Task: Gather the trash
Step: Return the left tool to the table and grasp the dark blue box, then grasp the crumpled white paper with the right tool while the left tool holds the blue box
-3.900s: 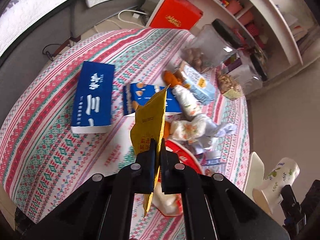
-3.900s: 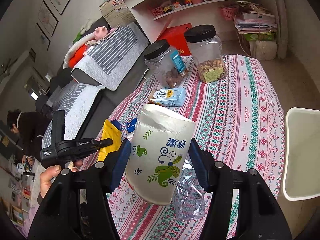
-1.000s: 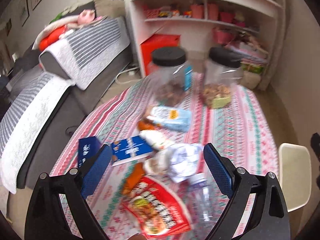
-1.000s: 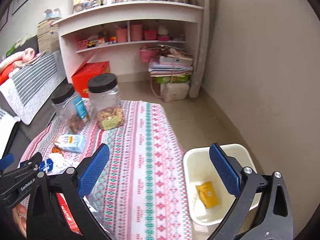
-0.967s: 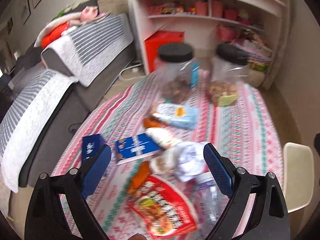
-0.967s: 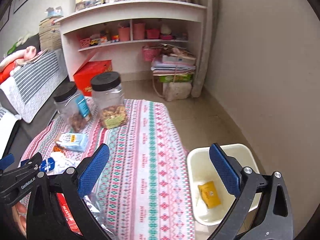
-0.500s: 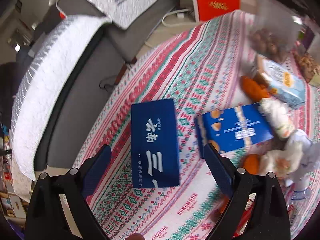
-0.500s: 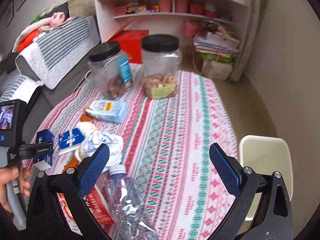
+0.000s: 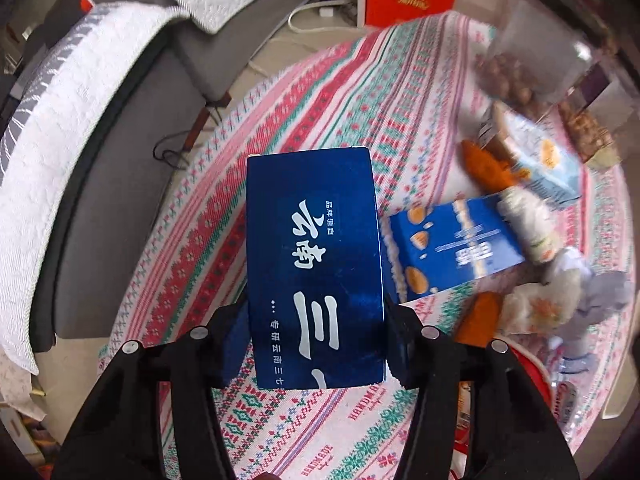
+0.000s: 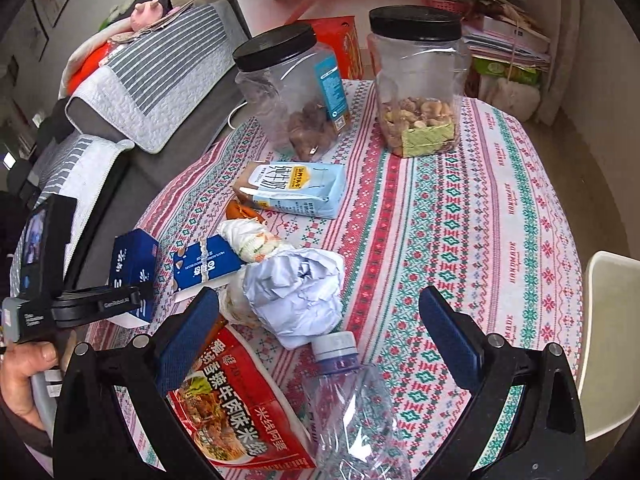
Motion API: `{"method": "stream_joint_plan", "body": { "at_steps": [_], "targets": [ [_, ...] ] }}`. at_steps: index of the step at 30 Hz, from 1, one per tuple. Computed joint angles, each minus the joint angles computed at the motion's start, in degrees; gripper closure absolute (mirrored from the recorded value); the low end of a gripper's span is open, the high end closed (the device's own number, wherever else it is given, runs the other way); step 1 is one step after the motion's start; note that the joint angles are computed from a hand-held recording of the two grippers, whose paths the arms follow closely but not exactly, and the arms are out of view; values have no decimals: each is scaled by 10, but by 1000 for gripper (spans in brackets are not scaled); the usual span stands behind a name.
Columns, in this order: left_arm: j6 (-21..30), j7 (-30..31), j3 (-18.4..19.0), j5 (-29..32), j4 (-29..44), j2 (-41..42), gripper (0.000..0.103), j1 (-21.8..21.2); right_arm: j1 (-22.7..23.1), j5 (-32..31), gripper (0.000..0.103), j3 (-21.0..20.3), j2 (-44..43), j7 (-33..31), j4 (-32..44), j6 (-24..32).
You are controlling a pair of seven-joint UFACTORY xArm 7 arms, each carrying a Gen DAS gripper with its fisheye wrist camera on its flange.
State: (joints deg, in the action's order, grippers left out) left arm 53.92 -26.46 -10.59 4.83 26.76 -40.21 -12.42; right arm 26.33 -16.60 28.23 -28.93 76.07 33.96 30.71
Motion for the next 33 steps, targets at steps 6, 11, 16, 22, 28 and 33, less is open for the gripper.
{"method": "stream_joint_plan", "body": {
  "at_steps": [6,11,16,22,28,33],
  "targets": [
    [39,14,8,-30,-10,-114,47,-21,-10,-25,7,4,65,5,28,-24],
    [49,28,2,-37,7,-136,47,-22,10,4,60,-33,86,-8,4,-78],
    [21,22,-3,-48,3,-145,47,-24,2,1,63,-23,57,7,-6,-85],
    [3,20,-1,-66,-3,-153,48,-31,-7,0,63,-13,-6,11,-17,-71],
    [-32,7,-16,-72,-5,-157,48,-44,-22,0,63,3,-65,8,-24,-44],
    [-63,-7,-29,-77,-9,-155,48,-62,-23,10,63,4,-110,-5,-36,-20]
  ]
}}
